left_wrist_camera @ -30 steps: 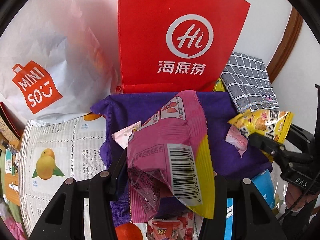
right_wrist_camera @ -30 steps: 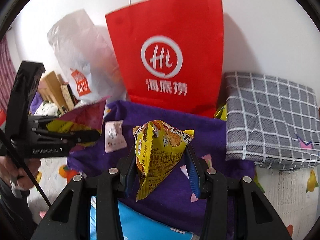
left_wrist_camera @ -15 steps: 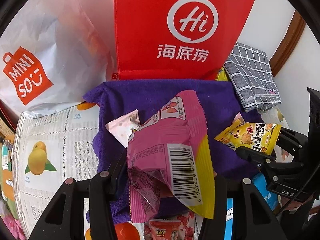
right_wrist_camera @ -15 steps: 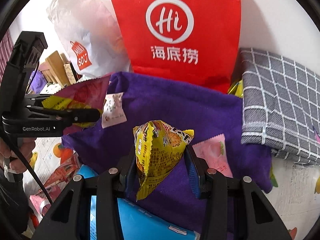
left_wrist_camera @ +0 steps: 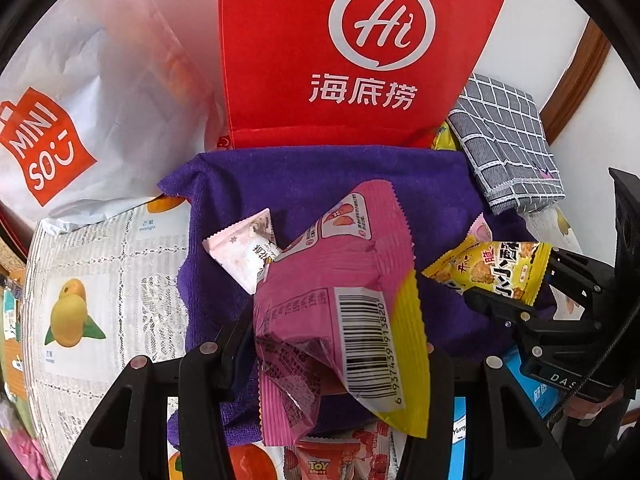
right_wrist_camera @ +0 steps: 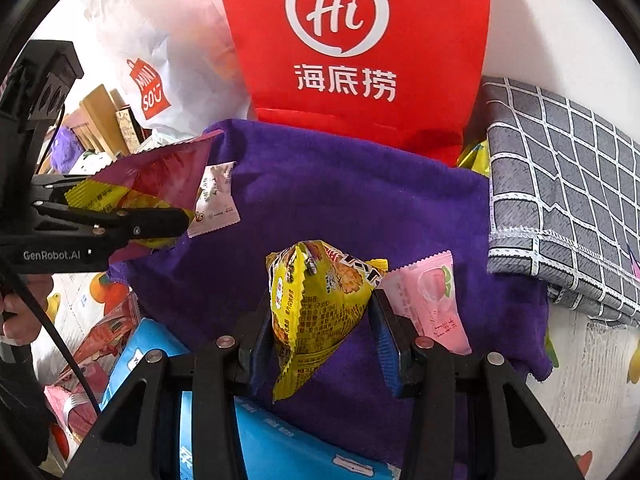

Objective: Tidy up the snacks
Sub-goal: 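Open the right tool to drop the yellow bag onto the purple towel, then lower the pink barcode bag onto the towel and open the left tool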

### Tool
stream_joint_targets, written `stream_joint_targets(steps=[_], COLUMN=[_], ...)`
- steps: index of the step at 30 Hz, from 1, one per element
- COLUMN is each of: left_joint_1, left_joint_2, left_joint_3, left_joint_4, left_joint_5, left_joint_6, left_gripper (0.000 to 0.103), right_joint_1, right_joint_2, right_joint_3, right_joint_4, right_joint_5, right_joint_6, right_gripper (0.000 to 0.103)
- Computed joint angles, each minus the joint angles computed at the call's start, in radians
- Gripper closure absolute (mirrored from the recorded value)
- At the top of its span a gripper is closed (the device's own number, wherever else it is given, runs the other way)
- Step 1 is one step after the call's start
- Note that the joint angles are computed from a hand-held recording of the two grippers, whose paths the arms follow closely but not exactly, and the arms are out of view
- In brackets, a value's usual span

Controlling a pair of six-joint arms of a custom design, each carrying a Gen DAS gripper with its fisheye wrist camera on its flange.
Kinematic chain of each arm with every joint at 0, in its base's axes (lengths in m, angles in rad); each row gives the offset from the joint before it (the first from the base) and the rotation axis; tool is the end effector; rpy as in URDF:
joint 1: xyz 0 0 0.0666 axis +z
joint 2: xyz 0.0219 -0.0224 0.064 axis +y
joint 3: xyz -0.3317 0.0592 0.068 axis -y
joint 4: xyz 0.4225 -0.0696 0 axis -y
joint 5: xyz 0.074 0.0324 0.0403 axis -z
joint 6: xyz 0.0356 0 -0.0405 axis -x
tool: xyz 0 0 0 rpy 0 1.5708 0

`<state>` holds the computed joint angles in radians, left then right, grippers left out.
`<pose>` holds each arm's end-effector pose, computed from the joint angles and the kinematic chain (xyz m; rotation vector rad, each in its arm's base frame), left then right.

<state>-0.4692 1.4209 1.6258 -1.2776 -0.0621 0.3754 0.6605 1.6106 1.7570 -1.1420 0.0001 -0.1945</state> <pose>0.4516 -0.2269 0.4584 0.1035 2.6533 -0.2016 0.4586 0.3558 0.4289 -0.6003 2.5297 0.3187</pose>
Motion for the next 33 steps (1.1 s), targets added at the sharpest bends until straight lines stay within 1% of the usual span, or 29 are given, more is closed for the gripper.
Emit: stream_joint_targets(steps=[3,5,9,12,17,20,26,28,30,33], left_joint_1=[-0.001,-0.001,-0.002,-0.002,-0.002,-0.001,0.0,0.0,0.0,-0.001], left_joint_2=[0.001,0.002,0.006,0.01,0.021,0.027,0.029,0.028,0.028,0.025], left_joint_3=[-0.002,-0.002,-0.001,0.001,0.008,0.011,0.012,0.011,0.011,0.011], left_joint_4=[-0.003,-0.005,-0.007,-0.011,-0.021,-0.024,-0.027,-0.028,-0.029,-0.025], left_joint_5=[-0.006,-0.006,-0.004,-0.004,-0.001,0.006,0.003,0.002,0.001,0.0], left_joint_6=[0.001,0.003,0.003,0.003,0.014,0.015,0.018,0.02,0.022,0.022], left_gripper=[0.054,0.054,0.054,0.054,0.054,0.054,0.053,0.052,0.052,0.052], right_joint_1=[0.003,0.004,0.004,0.002,-0.009,-0.021,-0.036,-0.039,-0.044,-0.037], right_joint_2=[0.017,0.016,0.009,-0.003,-0.03,-0.04,-0.044,-0.045,-0.046,-0.054], right_joint_3=[0.018,0.016,0.017,0.015,0.006,0.006,0.01,0.009,0.009,0.001], right_joint_4=[-0.016,-0.013,-0.01,-0.004,0.019,0.033,0.034,0.036,0.037,0.05], right_joint_5=[0.031,0.028,0.014,0.02,0.016,-0.012,-0.043,-0.064,-0.108,-0.102], right_joint_6=[0.001,0.004,0.001,-0.004,-0.024,-0.051,-0.096,-0.108,-0.114,-0.114], right_gripper=[0.057,0.056,0.046,0.044,0.043,0.043,0.043,0.043,0.043,0.043])
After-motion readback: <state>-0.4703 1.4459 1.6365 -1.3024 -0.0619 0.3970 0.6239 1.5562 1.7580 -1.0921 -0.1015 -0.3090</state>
